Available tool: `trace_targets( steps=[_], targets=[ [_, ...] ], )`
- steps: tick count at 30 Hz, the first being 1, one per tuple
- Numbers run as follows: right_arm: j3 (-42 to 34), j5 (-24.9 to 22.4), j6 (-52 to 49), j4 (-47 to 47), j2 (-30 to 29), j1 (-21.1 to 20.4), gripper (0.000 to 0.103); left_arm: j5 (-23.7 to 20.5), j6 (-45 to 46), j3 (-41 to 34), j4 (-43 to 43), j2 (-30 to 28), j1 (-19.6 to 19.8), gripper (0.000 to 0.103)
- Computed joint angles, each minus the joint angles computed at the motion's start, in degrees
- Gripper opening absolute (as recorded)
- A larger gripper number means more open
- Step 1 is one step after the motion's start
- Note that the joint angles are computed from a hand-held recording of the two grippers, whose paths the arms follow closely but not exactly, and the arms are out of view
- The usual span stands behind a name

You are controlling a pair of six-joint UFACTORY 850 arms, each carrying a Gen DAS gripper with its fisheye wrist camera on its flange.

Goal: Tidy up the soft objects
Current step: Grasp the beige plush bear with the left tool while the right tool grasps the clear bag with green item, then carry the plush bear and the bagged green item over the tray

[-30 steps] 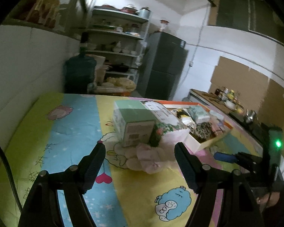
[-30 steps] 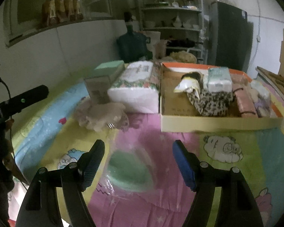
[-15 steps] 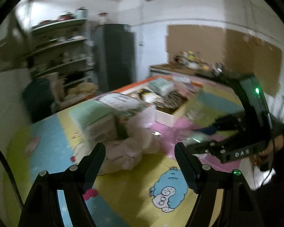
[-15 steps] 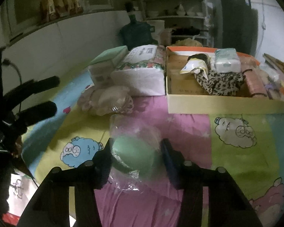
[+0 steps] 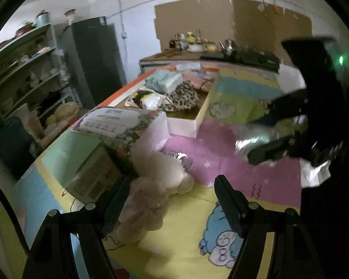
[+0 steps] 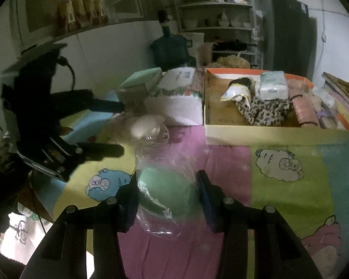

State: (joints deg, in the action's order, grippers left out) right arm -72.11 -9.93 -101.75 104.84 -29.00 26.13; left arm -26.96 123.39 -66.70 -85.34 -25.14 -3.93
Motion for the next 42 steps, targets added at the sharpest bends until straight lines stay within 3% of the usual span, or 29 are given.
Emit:
trace_targets(
  steps=[7,11,21,31,42],
  targets=[
    [-0.28,-0.66,-0.93,1.93,-0.17,-0.38,0.048,1.26,-3.17,-2.98,6.22,-2.6,-0.21,0.073],
    [-0.92,-0.29,0.9,0.84,-0.58,-0.36,0.048,3.0,-2.2,-3.85,6.09,-3.82,-0.53,0.062],
    [-2.16,-0.12,3.36,-0.61,-1.53,-0.32,0.048,2.0,1.74,-2.35,1.81,-3.26,0.11,0.04],
    [-0.25,-1.31,-7.92,11.92,0.17,-0.76,0.048,-1.1,0.81,1.3,-2.14,0.08,0.33,0.039],
    [3.01,-2.76,-25.43,30.4,3.42,-2.14,0.048,-0.7,4.73,6.1,-19.77,5.5,-2.56,0.039]
  ],
)
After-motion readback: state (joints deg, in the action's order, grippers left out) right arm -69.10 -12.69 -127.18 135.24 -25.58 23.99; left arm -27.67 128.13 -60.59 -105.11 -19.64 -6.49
